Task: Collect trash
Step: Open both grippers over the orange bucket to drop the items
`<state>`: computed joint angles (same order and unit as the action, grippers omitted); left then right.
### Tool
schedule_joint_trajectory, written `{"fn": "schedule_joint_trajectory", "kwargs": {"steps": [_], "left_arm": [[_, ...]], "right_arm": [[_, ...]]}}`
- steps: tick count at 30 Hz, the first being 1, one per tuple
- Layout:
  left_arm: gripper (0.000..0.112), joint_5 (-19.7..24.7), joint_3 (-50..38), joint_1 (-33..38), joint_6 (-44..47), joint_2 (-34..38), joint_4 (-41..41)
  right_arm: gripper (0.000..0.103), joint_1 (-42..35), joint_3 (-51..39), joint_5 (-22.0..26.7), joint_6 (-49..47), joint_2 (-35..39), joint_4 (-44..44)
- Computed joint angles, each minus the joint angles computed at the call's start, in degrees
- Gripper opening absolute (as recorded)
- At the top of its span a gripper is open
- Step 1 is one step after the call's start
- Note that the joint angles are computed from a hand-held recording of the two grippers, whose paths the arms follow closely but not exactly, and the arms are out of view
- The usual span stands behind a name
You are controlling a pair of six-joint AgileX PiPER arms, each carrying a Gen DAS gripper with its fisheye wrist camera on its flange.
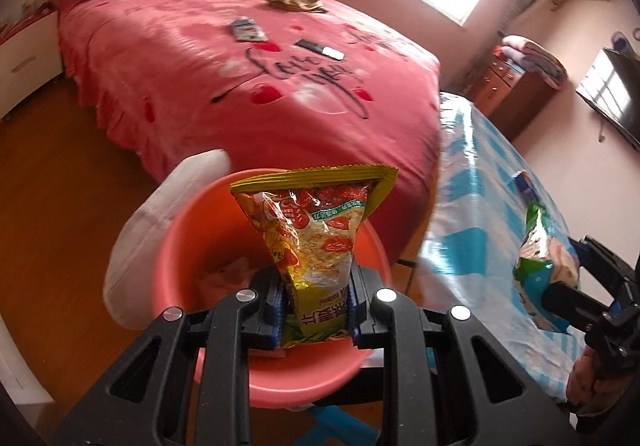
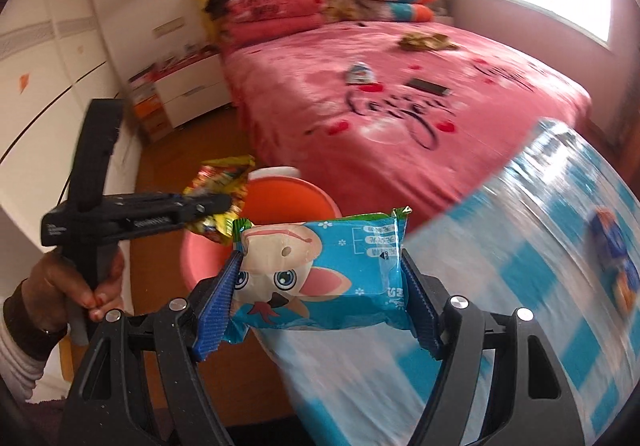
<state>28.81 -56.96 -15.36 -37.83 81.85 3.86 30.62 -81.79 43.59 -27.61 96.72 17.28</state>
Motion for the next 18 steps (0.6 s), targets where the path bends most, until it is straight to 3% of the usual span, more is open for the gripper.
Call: {"fn": "schedule_joint_trajectory", "kwargs": {"steps": [4,5,6,10,14,18], "left_arm": [[0.026,-1.9,2.8,2.9,2.8,0.2,-3.3],[0.029,-1.8,2.9,2.8,1.2,0.7,-2.1],[0.033,-1.6,3.3,2.9,-0.3,0.9,-1.1],[0.068,-2.7,5.3,1.9,-9.9,0.5,7.8],[0.079,-2.2,4.9,1.0,-14.9,0.4,13.4],[0.081,-0.8,3.3,-0.7,-17.0,0.8,16.3]], "right_arm": [[0.082,3.8,-3.8,-2.6,-1.4,5.4,0.3],[0.089,4.4,-4.2,-3.3,-0.3,6.2,-1.0],[0.090,5.1,-4.6,-4.1,2.0,7.2,-3.1],[0.090,2.3,-3.3,-4.3,0.5,6.9,2.3],[0.090,-0.9,0.4,-5.7,0.3,4.0,3.7],[0.090,-4.1,3.2,-6.4,-0.5,1.5,6.1]]}}
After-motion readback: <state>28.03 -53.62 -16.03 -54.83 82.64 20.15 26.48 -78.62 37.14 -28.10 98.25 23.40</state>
